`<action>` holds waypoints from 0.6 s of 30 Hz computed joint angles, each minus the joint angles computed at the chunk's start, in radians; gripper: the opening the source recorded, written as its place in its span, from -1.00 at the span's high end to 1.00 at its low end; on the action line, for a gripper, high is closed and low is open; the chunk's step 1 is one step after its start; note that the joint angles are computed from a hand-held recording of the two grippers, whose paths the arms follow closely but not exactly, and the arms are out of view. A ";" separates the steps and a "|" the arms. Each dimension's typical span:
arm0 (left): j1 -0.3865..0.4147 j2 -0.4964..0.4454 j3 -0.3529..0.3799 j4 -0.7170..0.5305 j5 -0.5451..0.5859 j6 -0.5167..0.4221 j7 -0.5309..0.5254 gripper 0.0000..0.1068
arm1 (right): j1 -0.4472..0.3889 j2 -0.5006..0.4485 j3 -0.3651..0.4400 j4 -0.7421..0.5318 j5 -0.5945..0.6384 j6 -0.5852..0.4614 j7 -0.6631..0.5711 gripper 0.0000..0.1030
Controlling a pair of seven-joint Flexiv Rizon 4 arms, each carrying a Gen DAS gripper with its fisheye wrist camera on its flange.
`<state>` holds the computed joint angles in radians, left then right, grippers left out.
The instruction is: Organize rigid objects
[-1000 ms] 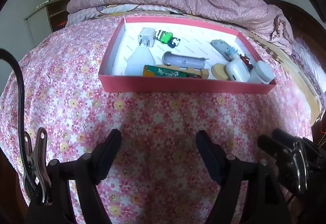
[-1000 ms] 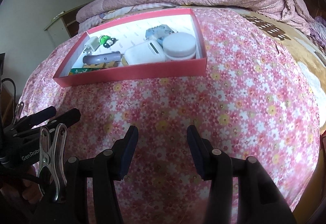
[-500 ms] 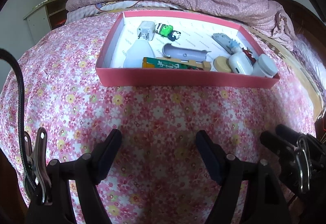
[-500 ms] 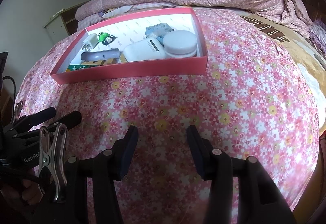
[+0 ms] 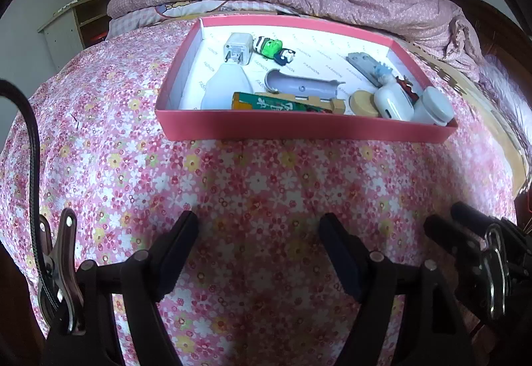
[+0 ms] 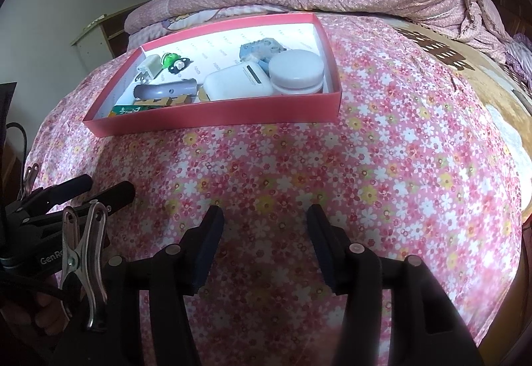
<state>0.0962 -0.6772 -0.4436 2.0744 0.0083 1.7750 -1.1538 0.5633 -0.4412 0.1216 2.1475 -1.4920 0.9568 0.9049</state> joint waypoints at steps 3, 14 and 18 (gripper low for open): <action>0.000 0.000 0.000 -0.001 0.001 0.000 -0.001 -0.49 | -0.001 0.000 -0.001 -0.001 -0.004 0.002 0.001 -0.07; -0.002 -0.004 0.002 -0.005 -0.002 -0.003 -0.001 -0.50 | 0.000 -0.002 -0.001 -0.003 -0.003 -0.001 -0.002 -0.09; 0.000 -0.003 -0.001 -0.004 -0.003 -0.003 -0.003 -0.50 | -0.002 -0.002 -0.002 -0.002 -0.011 0.003 0.006 -0.09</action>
